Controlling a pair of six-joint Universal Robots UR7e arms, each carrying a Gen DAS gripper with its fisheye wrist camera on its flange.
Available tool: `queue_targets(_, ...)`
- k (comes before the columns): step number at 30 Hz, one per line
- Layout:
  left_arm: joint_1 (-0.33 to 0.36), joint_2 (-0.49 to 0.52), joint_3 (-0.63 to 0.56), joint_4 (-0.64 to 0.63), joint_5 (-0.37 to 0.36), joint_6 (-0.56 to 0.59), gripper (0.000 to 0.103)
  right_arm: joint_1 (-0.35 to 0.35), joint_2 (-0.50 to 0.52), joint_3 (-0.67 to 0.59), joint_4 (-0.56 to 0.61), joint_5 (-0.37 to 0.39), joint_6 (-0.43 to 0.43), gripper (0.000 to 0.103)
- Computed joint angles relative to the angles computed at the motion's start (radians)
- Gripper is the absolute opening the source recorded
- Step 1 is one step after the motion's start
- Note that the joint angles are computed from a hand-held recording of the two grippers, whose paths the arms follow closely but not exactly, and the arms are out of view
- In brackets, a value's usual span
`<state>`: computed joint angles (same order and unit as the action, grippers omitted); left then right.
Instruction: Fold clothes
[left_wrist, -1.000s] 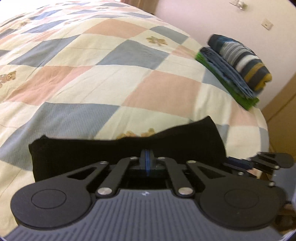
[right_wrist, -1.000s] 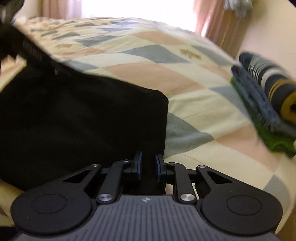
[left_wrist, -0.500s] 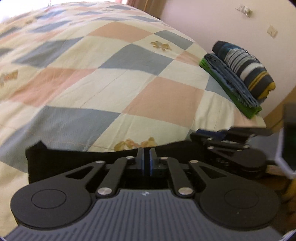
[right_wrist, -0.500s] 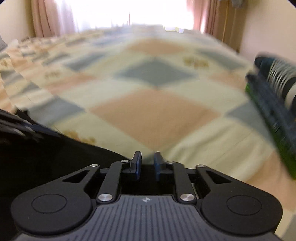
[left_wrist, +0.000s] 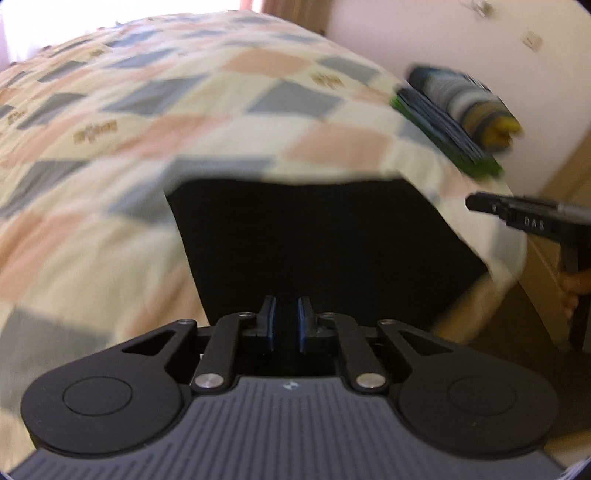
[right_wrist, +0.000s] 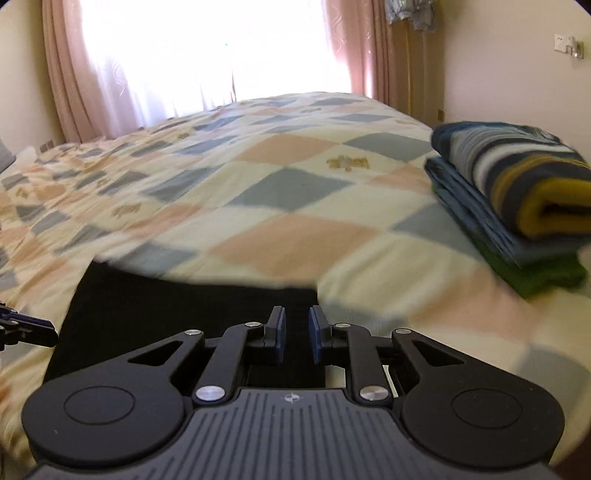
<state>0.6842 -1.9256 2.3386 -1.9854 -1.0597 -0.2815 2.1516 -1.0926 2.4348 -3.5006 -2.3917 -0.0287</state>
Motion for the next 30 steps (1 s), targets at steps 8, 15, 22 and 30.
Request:
queue_targets(8, 0.003, 0.048, 0.090, -0.052, -0.008, -0.033, 0.016, -0.025, 0.054, 0.066, 0.126, -0.033, 0.167, 0.017)
queue_targets(15, -0.092, -0.007, 0.098, 0.010, 0.042, -0.071, 0.015, -0.053, 0.098, 0.052, 0.058, -0.046, 0.113, 0.010)
queue_targets(22, -0.069, -0.006, 0.104, 0.034, 0.042, -0.056, 0.015, 0.072, 0.084, 0.049, 0.083, -0.094, 0.273, 0.016)
queue_targets(30, -0.025, 0.013, 0.036, 0.034, -0.004, 0.025, 0.016, 0.077, 0.050, -0.031, 0.373, -0.129, 0.498, 0.023)
